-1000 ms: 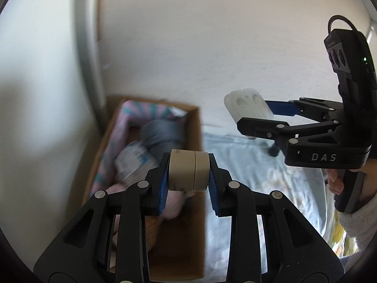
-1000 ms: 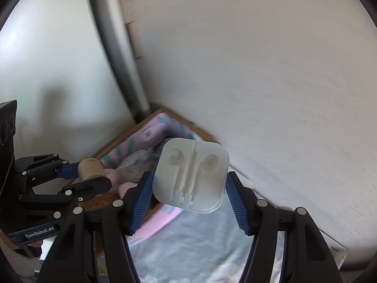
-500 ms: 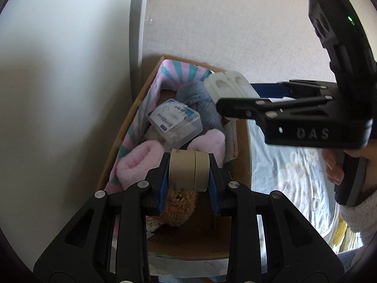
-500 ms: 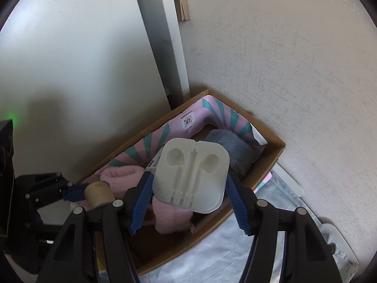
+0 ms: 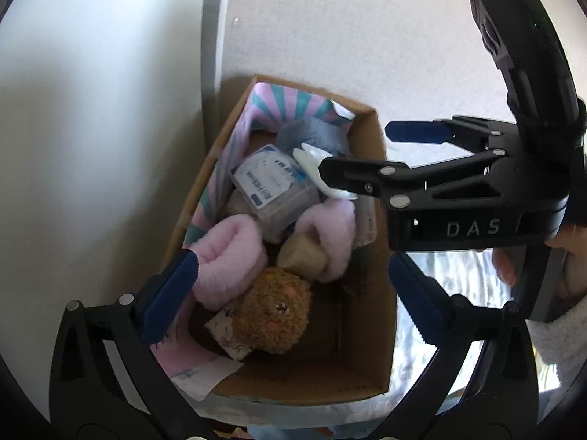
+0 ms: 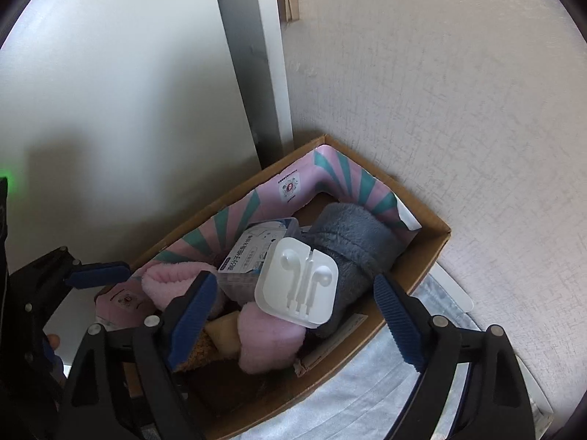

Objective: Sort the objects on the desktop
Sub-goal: 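Carry wooden cylinder and earphone case into the cardboard box and release both, then move both open tools back over the black cap and tape roll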

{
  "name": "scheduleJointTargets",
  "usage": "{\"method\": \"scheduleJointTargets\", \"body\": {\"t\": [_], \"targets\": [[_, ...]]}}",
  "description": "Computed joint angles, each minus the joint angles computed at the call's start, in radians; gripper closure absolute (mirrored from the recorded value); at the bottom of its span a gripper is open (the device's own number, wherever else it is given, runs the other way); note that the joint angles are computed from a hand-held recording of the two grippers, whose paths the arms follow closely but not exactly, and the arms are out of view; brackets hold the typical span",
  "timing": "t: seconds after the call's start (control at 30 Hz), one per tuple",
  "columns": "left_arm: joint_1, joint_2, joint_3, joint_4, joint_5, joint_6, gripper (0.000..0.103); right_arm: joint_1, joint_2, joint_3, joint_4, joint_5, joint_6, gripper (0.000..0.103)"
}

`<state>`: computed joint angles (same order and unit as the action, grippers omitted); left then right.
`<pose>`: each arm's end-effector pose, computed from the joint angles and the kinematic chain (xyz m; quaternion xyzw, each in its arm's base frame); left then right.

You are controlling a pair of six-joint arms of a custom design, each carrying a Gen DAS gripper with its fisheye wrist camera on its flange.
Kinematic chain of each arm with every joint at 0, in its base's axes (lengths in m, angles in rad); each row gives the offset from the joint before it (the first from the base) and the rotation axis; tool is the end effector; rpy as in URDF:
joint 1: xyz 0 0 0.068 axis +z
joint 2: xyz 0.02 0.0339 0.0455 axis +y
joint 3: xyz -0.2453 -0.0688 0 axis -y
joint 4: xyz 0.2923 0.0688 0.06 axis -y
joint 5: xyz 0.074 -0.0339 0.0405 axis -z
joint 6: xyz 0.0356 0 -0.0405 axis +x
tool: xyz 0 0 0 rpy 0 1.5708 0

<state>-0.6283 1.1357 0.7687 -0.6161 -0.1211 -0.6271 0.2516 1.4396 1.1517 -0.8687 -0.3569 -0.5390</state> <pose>0.2223 -0.1562 0.1961 -0.0170 0.9554 -0.1229 0.2680 0.3150 0.0938 0.2329 -0.4046 0.8748 0.1429 0.2251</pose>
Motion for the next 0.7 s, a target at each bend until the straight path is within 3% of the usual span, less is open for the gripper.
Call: {"method": "scheduleJointTargets", "body": {"t": [0.47, 0.7], "targets": [[-0.030, 0.038, 0.063, -0.011, 0.015, -0.001, 0.000, -0.122, -0.080, -0.028, -0.032, -0.028, -0.023, 0.018], [-0.064, 0.072, 0.130, -0.025, 0.004, 0.034, 0.000, -0.272, -0.144, -0.041, -0.082, -0.081, -0.066, 0.018]]}}
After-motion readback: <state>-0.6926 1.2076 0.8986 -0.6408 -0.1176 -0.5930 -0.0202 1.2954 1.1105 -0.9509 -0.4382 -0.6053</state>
